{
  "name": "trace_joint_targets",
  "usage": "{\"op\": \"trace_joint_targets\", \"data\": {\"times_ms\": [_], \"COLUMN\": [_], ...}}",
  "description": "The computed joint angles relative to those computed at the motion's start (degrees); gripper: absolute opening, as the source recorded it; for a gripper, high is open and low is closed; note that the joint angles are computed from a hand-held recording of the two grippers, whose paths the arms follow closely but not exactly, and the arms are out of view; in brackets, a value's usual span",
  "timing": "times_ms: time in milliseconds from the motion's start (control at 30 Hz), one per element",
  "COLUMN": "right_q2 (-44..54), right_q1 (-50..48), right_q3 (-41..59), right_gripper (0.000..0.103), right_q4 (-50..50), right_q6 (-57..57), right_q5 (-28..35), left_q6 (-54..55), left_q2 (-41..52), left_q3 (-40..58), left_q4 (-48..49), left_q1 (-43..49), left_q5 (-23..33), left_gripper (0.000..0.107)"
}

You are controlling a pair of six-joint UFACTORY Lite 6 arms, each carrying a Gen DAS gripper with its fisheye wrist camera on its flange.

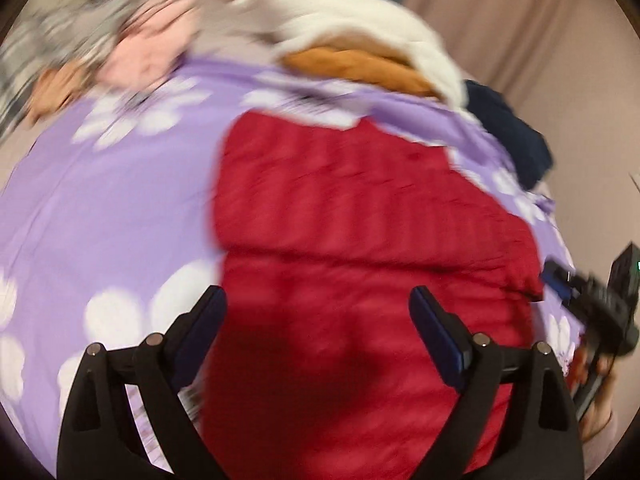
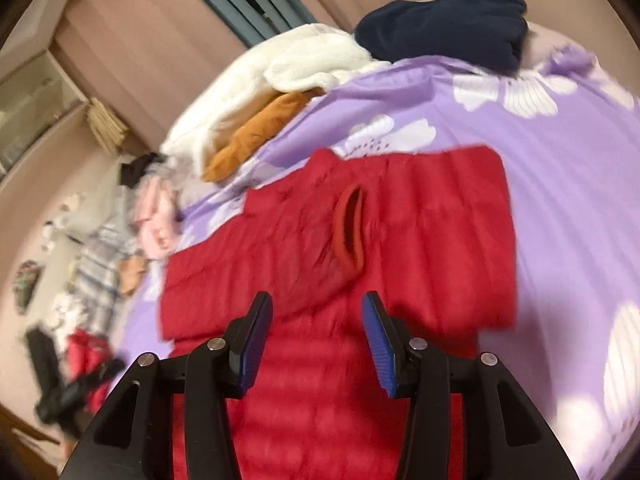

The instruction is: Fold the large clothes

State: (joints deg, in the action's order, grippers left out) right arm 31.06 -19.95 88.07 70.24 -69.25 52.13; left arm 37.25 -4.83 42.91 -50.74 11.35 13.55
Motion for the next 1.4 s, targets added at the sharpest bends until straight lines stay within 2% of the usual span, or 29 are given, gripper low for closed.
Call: {"op": "trace_joint_targets", "data": {"times_ms": [67,133,200,233,267,300,400,533,633,700,733,800,867,933,1000,1067,1133,1200,1333,1400], "right_q2": [5.4,10.0,13.4,14.1,13.4,11.9,6.7,1.6,6.2,7.0,5.2,-1.7,-7.0,-10.4,-10.6,-6.4,1.9,6.2,4.4,0.0], "right_q1": [3.0,5.9,7.6,7.9,8.2,8.3,7.3,4.8,6.1,7.7,8.6,10.6,12.6,14.1,14.6,15.5,16.9,16.9,14.8,12.8], "right_q3": [7.5,14.0,18.2,18.6,17.2,14.6,7.4,3.4,10.6,12.2,10.0,0.9,-5.7,-9.6,-10.0,-6.8,0.5,5.1,5.5,1.4], "right_gripper": [0.05,0.05,0.05,0.047,0.028,0.019,0.016,0.016,0.016,0.018,0.022,0.034,0.034,0.034,0.034,0.034,0.034,0.034,0.034,0.036], "right_q4": [-2.7,-8.5,-13.4,-13.8,-12.1,-9.5,-2.6,-0.3,-13.6,-23.4,-24.7,-22.2,-12.9,-4.2,-1.6,-6.6,-17.9,-23.5,-23.9,-19.8], "right_q6": [4.5,11.1,16.6,17.0,15.1,11.4,3.2,3.0,14.0,22.6,23.8,19.0,7.0,-5.0,-10.1,-5.5,6.4,13.5,16.4,12.7], "right_q5": [-2.0,-5.6,-6.5,-6.4,-7.1,-8.1,-8.9,-11.2,-11.6,-14.7,-17.9,-29.0,-34.7,-35.0,-30.7,-27.1,-25.1,-22.8,-18.6,-16.6], "left_q6": [5.3,6.0,9.4,11.3,12.2,13.0,15.8,18.0,18.2,17.5,17.8,17.0,14.9,12.6,11.6,11.2,10.6,9.4,7.4,7.7], "left_q2": [-1.1,-2.3,-2.9,-3.2,-3.4,-3.8,-4.2,-5.0,-5.2,-5.3,-5.8,-6.7,-7.3,-8.5,-9.9,-11.9,-13.8,-15.1,-17.7,-18.8], "left_q3": [-2.7,-4.9,-6.7,-7.3,-7.8,-8.3,-9.0,-9.4,-9.7,-9.9,-10.4,-11.2,-11.6,-12.5,-13.4,-14.9,-16.4,-17.9,-20.3,-21.3], "left_q4": [-4.1,-3.9,-6.0,-7.2,-7.9,-8.4,-11.0,-12.5,-12.7,-12.4,-12.9,-12.4,-10.2,-8.1,-7.7,-7.9,-7.7,-6.7,-3.5,-3.4], "left_q1": [4.5,7.3,10.3,11.8,12.7,13.4,15.2,16.3,15.6,14.9,14.7,13.9,12.7,11.3,10.6,10.1,9.8,9.8,11.0,12.8], "left_q5": [1.7,2.8,4.3,5.3,5.9,6.4,8.0,9.6,9.9,9.8,10.0,9.8,9.3,8.5,8.6,8.8,9.0,9.2,10.0,11.2], "left_gripper": [0.093,0.093,0.093,0.093,0.093,0.093,0.093,0.093,0.093,0.093,0.093,0.093,0.093,0.093,0.093,0.093,0.093,0.093,0.093,0.093]}}
